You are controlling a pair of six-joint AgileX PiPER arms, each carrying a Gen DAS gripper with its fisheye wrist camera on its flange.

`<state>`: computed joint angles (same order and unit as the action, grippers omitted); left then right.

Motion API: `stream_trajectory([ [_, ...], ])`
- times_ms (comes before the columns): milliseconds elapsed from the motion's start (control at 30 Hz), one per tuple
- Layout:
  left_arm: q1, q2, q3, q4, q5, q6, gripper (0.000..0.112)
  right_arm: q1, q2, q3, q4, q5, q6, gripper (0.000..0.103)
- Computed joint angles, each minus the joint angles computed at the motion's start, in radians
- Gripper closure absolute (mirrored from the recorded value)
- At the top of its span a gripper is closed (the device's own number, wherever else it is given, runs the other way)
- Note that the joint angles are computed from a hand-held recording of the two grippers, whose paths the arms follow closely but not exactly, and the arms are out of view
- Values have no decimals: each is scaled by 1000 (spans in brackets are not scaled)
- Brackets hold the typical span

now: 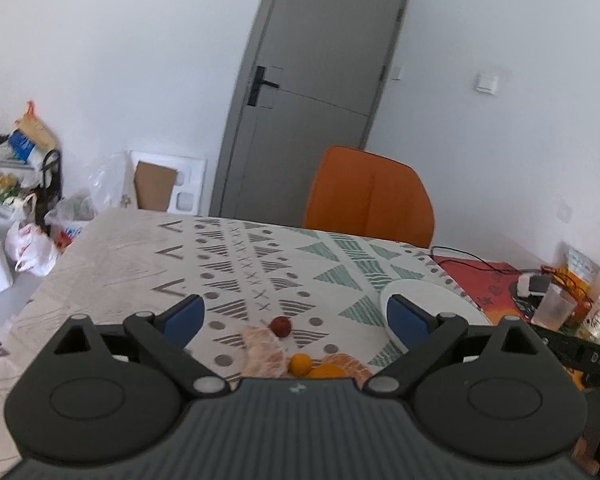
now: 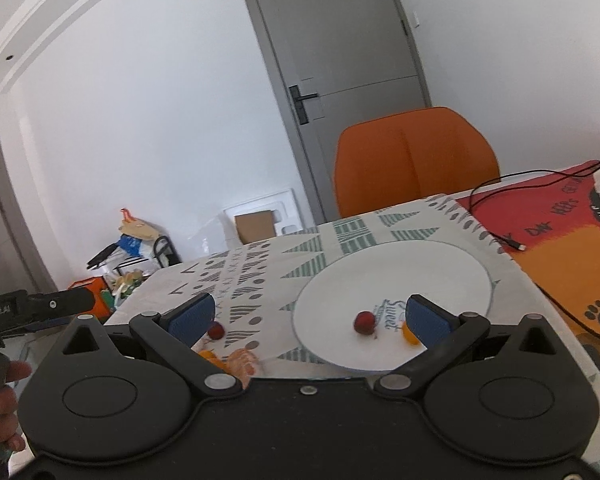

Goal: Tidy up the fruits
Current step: 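Move both tools back from the plate toward the fruit pile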

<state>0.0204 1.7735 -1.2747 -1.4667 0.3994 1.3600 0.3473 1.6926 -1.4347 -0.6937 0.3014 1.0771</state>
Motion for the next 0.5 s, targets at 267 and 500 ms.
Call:
stream_trajectory([
  [267,66,3,8,21,30,-28,15,25,31,-51,150,27,-174,0],
  [500,103,7,50,-13,44,23,15,43,62,-88,320,25,-353,0],
])
